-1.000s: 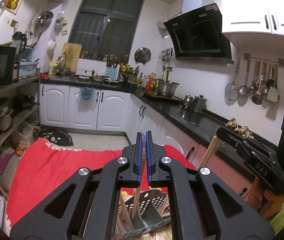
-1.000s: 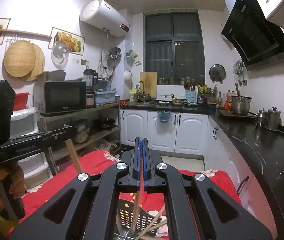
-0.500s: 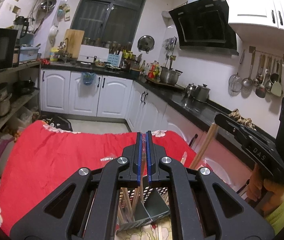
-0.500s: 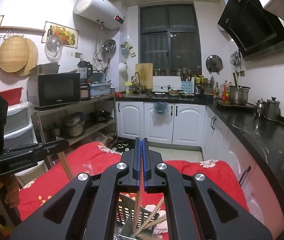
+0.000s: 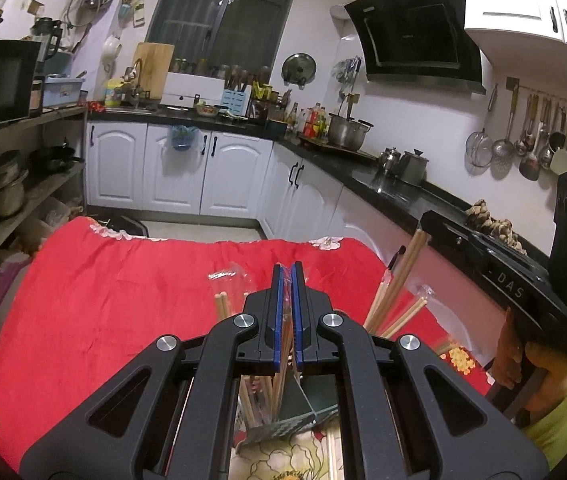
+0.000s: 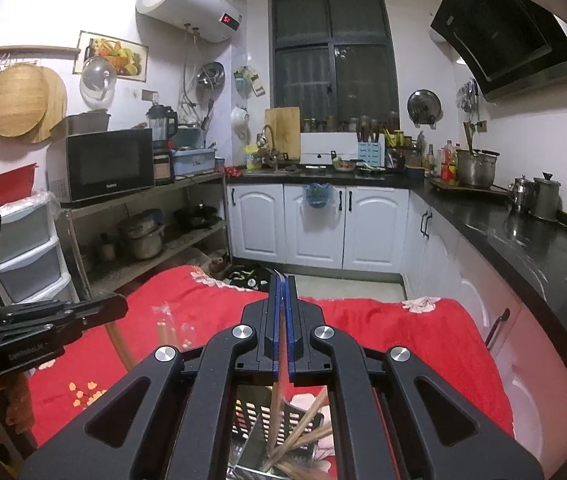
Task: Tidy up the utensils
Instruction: 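Open both tools to release the chopsticks and withdraw from the caddy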
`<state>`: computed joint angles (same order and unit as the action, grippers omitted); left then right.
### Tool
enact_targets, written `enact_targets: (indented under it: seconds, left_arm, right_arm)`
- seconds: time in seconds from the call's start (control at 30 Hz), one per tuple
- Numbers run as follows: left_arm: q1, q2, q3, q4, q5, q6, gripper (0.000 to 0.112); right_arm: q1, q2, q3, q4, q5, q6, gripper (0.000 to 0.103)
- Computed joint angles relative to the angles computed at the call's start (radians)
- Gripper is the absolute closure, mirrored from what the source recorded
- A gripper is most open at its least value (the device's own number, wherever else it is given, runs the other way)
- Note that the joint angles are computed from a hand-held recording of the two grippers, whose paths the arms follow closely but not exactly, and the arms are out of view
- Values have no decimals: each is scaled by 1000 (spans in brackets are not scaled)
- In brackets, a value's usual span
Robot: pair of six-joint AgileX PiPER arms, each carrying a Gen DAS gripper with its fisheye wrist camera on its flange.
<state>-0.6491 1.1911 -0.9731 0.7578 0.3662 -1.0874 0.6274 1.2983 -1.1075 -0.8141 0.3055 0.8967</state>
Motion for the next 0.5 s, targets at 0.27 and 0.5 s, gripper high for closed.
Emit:
enact_targets:
  seconds: [0.27,0.5]
  left_arm:
    - [-49,-52,44,108,61,-123,70]
    - [-121,-116,93,252,123,-291,33]
  right_arm:
    - [10,-46,58,-39,37,40,71]
    - [32,-138,136,-80,70,73,56]
